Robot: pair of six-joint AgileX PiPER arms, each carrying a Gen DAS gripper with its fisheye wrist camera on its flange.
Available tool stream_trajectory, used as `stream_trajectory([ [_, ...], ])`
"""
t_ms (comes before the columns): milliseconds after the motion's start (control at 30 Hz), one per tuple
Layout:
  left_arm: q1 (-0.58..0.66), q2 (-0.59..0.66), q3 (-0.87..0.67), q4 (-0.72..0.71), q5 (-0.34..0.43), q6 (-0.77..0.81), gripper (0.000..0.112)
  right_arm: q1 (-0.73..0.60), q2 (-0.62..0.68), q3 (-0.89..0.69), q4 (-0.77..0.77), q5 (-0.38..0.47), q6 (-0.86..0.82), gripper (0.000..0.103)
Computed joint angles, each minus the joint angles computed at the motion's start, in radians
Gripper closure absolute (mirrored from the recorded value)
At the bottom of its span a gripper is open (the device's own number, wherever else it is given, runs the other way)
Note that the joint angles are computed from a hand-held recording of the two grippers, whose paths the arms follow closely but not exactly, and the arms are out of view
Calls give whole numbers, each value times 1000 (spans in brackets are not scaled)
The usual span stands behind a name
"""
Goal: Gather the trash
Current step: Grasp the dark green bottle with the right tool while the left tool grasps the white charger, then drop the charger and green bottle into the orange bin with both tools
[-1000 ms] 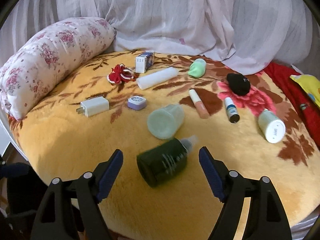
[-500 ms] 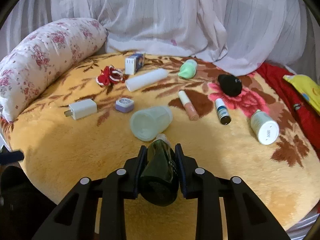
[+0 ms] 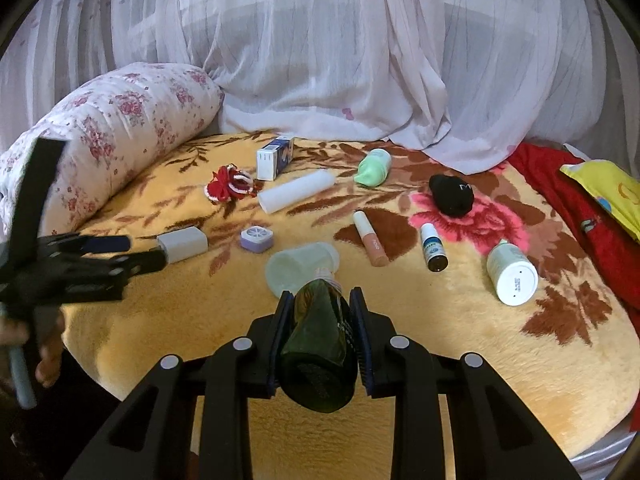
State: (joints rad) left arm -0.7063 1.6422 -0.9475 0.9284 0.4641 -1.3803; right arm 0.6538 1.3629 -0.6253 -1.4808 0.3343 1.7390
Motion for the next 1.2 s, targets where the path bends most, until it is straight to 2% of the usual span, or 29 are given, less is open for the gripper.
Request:
stream_trajectory([
  [367,91,148,-152,-159,-3,218,36,-31,13,6,-51,-46,37,74],
  [400,94,154,-153,-180,-8,237,39,-28,15,5,-53,-45,40,74],
  [433,100,157,-152,-197,-20,256,47,-27,15,6,-58,-44,46,74],
  [467,101,164,-156,-220,-20,282,63,-27,17,5,-60,-45,48,74],
  [500,96,168,-158,-209,-7,272,69,-26,18,6,-59,-45,48,74],
  [600,88,151,-133,-161,-18,210,69,-21,15,7,-51,-42,44,74],
  [867,-2,16,-12,-65,23,71,71,40,-40,27,11,2,-4,74],
  [1033,-150,-133,100,-30,98,-11,72,148,-127,67,147,72,-119,74],
  [1200,-334,-253,196,-1,176,-143,72,295,-187,110,239,181,-157,74],
])
